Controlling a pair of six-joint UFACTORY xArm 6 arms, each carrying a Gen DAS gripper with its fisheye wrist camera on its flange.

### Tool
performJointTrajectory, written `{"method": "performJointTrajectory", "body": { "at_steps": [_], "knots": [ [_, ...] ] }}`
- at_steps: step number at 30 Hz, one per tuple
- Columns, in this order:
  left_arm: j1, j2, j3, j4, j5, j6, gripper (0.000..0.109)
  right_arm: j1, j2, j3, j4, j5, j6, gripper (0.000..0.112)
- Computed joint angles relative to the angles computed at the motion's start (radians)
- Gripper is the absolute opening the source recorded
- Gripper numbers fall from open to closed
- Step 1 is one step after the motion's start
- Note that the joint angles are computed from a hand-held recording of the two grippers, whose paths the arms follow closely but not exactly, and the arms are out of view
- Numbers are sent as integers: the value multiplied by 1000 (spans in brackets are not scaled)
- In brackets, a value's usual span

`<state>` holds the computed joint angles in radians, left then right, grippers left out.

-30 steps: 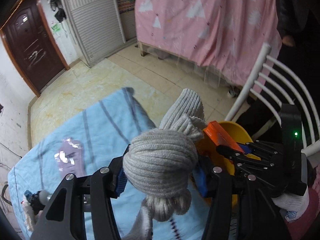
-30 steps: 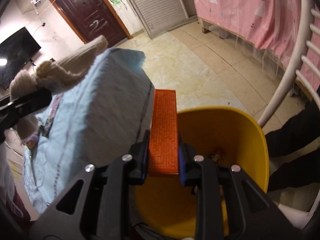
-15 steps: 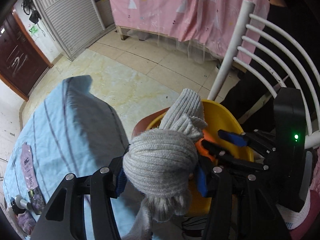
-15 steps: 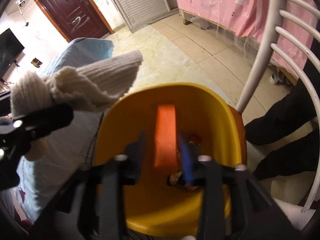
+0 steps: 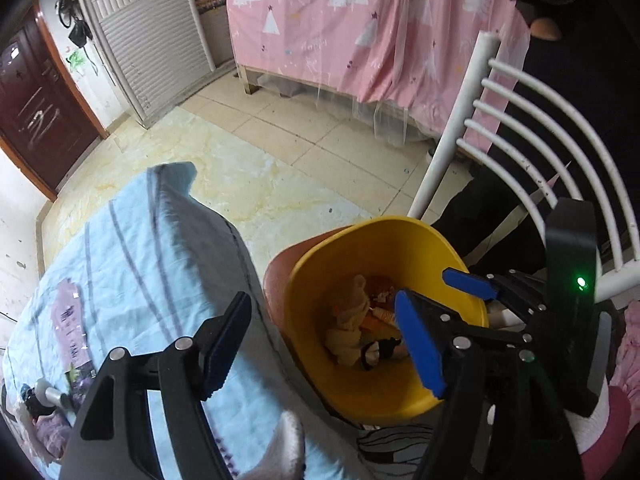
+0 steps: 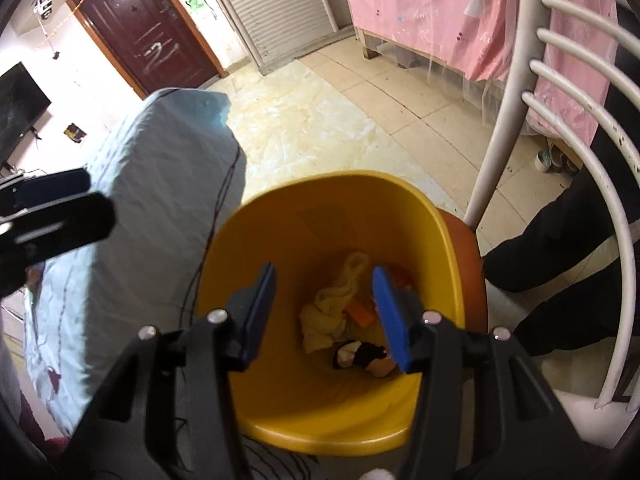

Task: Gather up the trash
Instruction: 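Carry hat and orange box over the yellow bin and open both tools, then move both tools back over the bed toward the white cloth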

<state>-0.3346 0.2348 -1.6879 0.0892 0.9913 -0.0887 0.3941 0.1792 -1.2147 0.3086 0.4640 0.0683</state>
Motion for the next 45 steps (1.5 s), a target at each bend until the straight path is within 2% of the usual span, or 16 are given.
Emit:
{"method": "performJointTrajectory", "body": {
  "at_steps": [9,11,17,24,28,36,45],
  "knots": [
    [86,-193,169,-55,-81,53,66,58,4,-97,-109,24,81,49],
    [111,-227,194,-63,-91,68,66,71,6,-121,-131,30,92,56],
    [219,-350,291,-73,-127,107,66,136,29,-224,-191,57,117,59],
    [379,-456,379,-74,-147,167,66,227,115,-392,-172,122,79,59],
    [470,-486,410,-74,-151,185,66,276,171,-473,-167,155,55,59],
    [583,-499,431,-111,-148,233,66,341,312,-690,-147,249,26,59],
    [635,-495,480,-129,-165,259,66,385,413,-848,-155,333,15,59]
  ]
}}
